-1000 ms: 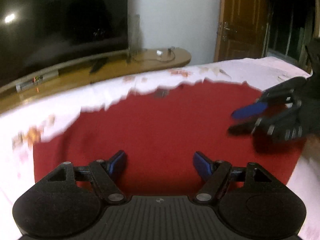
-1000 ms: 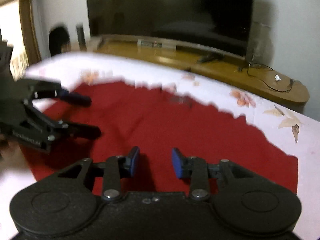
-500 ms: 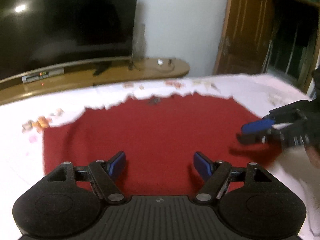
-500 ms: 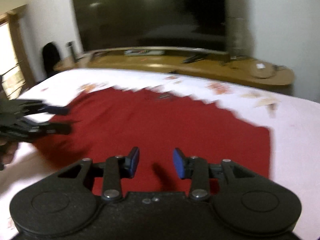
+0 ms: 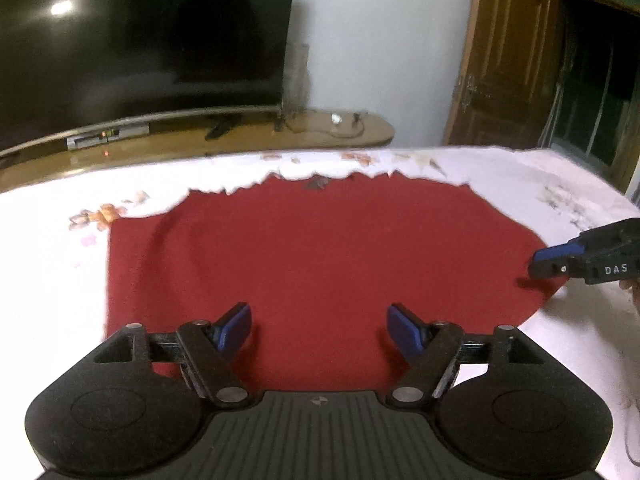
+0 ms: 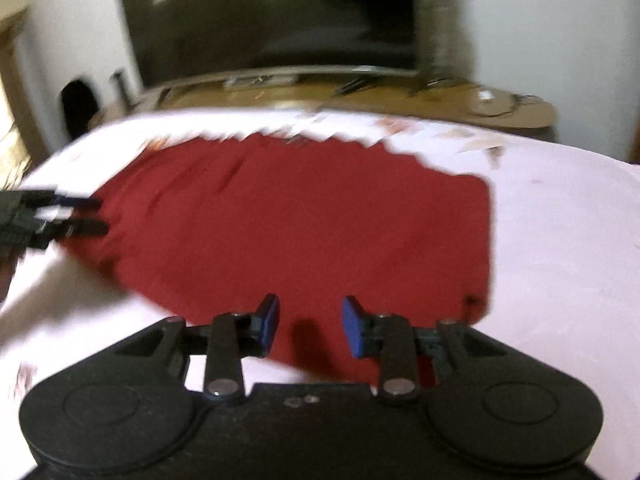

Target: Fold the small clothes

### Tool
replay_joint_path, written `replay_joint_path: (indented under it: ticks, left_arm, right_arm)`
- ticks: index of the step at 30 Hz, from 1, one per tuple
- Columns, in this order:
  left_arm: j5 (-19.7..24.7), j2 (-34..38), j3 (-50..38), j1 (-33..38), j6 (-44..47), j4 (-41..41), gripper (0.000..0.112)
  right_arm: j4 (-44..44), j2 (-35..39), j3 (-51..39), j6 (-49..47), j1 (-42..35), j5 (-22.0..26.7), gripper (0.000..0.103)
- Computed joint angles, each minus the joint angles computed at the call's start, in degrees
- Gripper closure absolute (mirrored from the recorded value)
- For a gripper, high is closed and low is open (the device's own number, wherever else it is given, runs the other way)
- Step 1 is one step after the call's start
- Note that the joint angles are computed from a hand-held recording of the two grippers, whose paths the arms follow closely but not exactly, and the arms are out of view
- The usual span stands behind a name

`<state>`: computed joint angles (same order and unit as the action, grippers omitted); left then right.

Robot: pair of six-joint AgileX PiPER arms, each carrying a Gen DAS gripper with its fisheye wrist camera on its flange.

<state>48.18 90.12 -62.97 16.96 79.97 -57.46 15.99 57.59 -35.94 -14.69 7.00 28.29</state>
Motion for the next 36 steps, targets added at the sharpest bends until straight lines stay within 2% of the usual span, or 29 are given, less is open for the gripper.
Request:
replay_joint_path:
  ticks: [2, 3, 4, 6, 8, 10, 12, 13, 14, 15, 16, 18, 21, 22, 24, 26, 28, 30, 31, 34, 36]
  left_arm:
    - [-4.9, 0.5, 3.0, -2.1, -1.1, 3.6, 0.037]
    - [-5.3, -0.5, 4.7, -1.3, 1.6, 1.9, 0.037]
    - [-5.0, -0.9, 5.5, -0.6, 2.8, 0.4, 0.037]
    - [-3.7, -2.3, 5.3, 0.3, 1.2, 0.5, 0.037]
    - [-1.8, -2.9, 4.8, 1.5, 2.8, -3.5, 0.037]
    - [-3.0, -2.1, 2.8, -0.2, -3.2, -1.4, 0.037]
    - [-6.3, -1.1, 2.6, -2.6, -10.4, 4.5, 0.037]
    - [-8.6, -0.8, 4.0, -3.6, -10.6, 6.0, 0.037]
    - [-12.0, -2.9, 6.8, -4.7, -8.5, 5.6, 0.037]
    - [-13.6, -5.1, 9.4, -4.9, -5.9, 5.0, 0.037]
    - [-12.9, -6.7, 10.4, -4.2, -5.7, 4.5, 0.037]
    - [-6.5, -11.0, 14.0, 1.6, -2.6, -1.1, 0.037]
    - [0.1, -13.1, 16.9, 9.8, -7.1, -3.4, 0.037]
    - [0.9, -12.7, 17.5, 11.8, -9.9, -3.8, 0.037]
    - [1.0, -9.7, 17.9, 14.9, -13.2, -6.5, 0.038]
    - [3.1, -7.5, 18.7, 18.3, -15.3, -11.0, 0.042]
    - [3.2, -5.2, 18.6, 18.7, -18.0, -14.2, 0.042]
    - [1.7, -3.2, 19.1, 17.9, -16.3, -18.9, 0.042]
    - [0.8, -2.5, 19.8, 17.2, -14.7, -22.1, 0.042]
    - [0.5, 0.0, 20.5, 16.6, -11.7, -28.8, 0.042]
    - [0.1, 0.3, 20.7, 16.0, -11.5, -31.2, 0.042]
  right_arm:
    - [-8.0, 2.9, -0.7, 7.2, -0.2, 0.5, 0.072]
    - [-9.3, 4.0, 0.1, 7.4, -0.9, 0.8, 0.072]
    - [-8.2, 2.8, 1.9, 6.6, -1.4, -1.0, 0.072]
    - [-5.6, 2.6, 1.3, 5.0, -2.6, 0.3, 0.072]
    - [-5.7, 1.2, 1.2, 6.2, -1.9, -0.5, 0.07]
    - [-4.4, 1.0, 1.2, 6.0, -0.6, -2.9, 0.07]
    - [-8.1, 2.0, 1.3, 12.7, 2.8, -6.6, 0.067]
    - [-11.5, 3.2, 1.1, 17.9, 4.7, -7.5, 0.067]
    - [-16.5, 5.2, 0.6, 23.7, 6.8, -6.7, 0.067]
    - [-22.3, 7.3, 0.4, 28.9, 9.0, -5.5, 0.066]
    - [-27.0, 7.1, 1.5, 32.0, 10.7, -6.5, 0.066]
    - [-29.5, 5.4, 1.2, 36.4, 12.1, -4.8, 0.066]
    - [-19.6, 0.6, 2.6, 29.6, 9.6, -5.6, 0.065]
    - [-17.7, -0.5, 3.0, 28.0, 9.5, -5.9, 0.064]
    - [-13.1, -2.2, 3.7, 24.6, 9.7, -6.5, 0.064]
    - [-12.9, -2.1, 3.6, 25.8, 11.7, -6.8, 0.064]
    - [-19.5, -1.9, 3.5, 34.7, 15.7, -7.4, 0.064]
    - [-24.4, -1.3, 3.3, 42.0, 18.3, -8.3, 0.065]
    - [-27.2, -0.8, 3.0, 46.0, 19.3, -8.8, 0.068]
    - [-29.2, 1.9, 1.0, 50.5, 20.2, -9.9, 0.085]
    - [-28.7, 4.0, -0.7, 50.3, 20.3, -10.9, 0.087]
